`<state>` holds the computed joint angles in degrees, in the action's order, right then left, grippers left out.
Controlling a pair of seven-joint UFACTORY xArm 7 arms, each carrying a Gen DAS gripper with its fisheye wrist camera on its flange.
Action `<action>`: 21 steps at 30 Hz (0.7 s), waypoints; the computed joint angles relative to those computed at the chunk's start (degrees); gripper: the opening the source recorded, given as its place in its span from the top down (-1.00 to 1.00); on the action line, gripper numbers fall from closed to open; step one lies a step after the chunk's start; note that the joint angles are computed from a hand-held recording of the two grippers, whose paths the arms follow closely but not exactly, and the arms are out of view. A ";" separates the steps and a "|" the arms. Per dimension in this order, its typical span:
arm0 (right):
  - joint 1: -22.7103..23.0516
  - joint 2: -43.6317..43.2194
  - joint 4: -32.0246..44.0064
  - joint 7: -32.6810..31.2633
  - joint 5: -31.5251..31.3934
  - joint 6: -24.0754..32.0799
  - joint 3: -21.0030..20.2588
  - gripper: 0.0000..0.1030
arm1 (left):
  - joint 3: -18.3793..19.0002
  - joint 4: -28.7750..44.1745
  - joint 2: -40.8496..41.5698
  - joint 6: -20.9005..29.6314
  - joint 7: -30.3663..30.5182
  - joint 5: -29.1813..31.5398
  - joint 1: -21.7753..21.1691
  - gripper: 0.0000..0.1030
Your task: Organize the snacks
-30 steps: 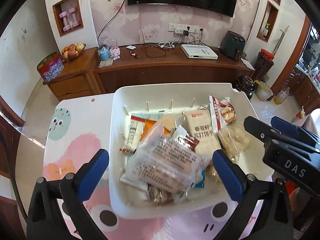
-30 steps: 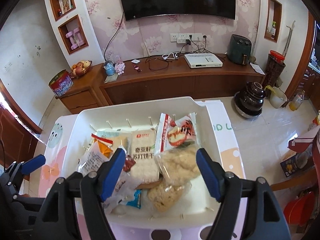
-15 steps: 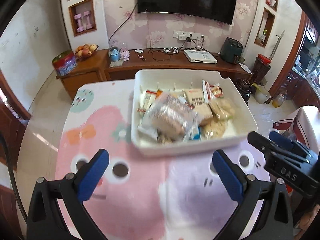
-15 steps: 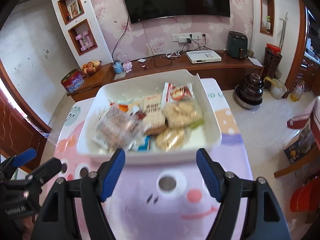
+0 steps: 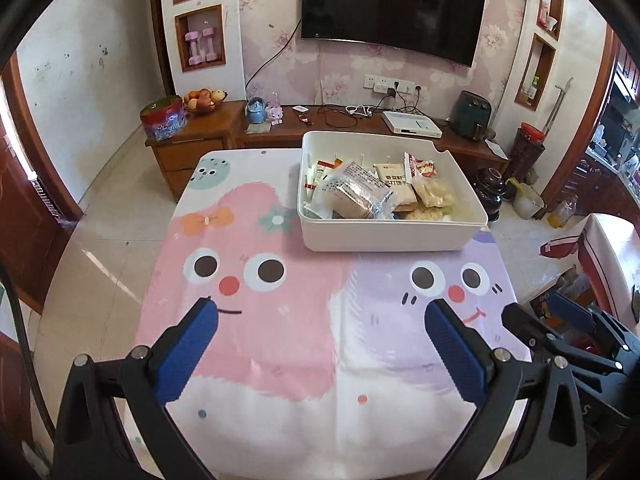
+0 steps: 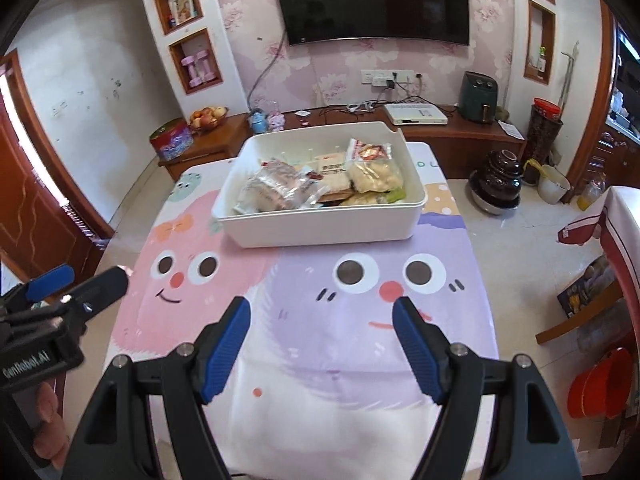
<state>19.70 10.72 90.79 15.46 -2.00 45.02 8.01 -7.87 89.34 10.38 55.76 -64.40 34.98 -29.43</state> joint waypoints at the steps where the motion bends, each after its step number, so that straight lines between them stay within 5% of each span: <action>1: 0.11 -0.33 0.05 -0.23 0.13 0.42 0.17 -0.44 | -0.08 -0.64 -0.61 0.42 -0.65 0.32 -0.28 -1.00; 21: 1.58 -2.05 0.06 -1.02 -1.69 -0.73 0.82 -0.44 | -1.23 -1.62 -1.91 3.22 -3.15 2.02 -0.13 -1.00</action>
